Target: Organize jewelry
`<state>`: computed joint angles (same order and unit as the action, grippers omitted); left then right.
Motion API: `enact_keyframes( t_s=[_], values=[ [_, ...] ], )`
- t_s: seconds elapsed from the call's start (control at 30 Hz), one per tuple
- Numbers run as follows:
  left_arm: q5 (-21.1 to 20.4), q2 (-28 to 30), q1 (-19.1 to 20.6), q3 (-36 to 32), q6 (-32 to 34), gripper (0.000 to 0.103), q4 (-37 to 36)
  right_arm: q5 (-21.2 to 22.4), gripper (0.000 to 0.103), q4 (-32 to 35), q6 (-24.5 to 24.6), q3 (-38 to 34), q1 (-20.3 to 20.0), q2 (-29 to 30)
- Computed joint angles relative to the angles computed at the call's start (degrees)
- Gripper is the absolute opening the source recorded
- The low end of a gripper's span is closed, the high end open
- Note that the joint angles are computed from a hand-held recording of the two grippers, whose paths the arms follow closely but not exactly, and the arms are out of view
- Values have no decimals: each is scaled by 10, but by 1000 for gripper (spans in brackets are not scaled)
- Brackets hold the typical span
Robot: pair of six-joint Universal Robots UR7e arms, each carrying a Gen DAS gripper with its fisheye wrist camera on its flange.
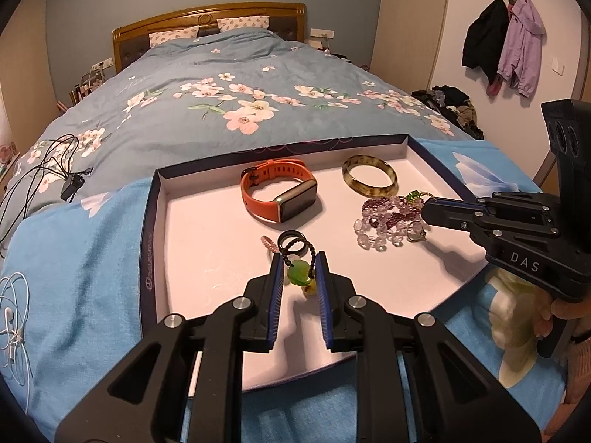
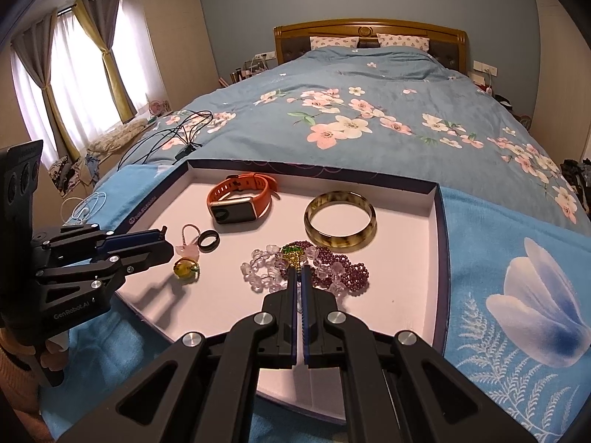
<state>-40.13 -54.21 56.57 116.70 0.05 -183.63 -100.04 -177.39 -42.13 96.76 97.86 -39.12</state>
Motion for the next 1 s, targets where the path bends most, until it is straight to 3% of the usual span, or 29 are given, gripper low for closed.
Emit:
enact_keyframes(
  t_s=[0.43,0.53,0.73,0.83,0.9,0.93,0.97,1.0],
  values=[
    [1,9,4,-10,-6,19,14,-13,4,-1,12,-6,-1,6],
    [3,10,3,-9,-5,26,8,-9,7,-7,14,-1,-1,2],
    [11,3,-11,12,4,48,-28,12,31,-24,20,24,-6,-18],
    [27,-3,-27,34,16,68,-68,30,45,-50,15,51,-9,-33],
    [48,-1,-43,52,38,91,-123,36,61,-84,8,73,-8,-41],
    [61,3,-54,65,62,94,-170,45,65,-104,5,86,-9,-47],
    [70,5,-62,75,76,98,-201,53,78,-119,4,97,-10,-52],
    [80,7,-70,85,87,98,-229,60,84,-141,3,111,-12,-56]
  ],
)
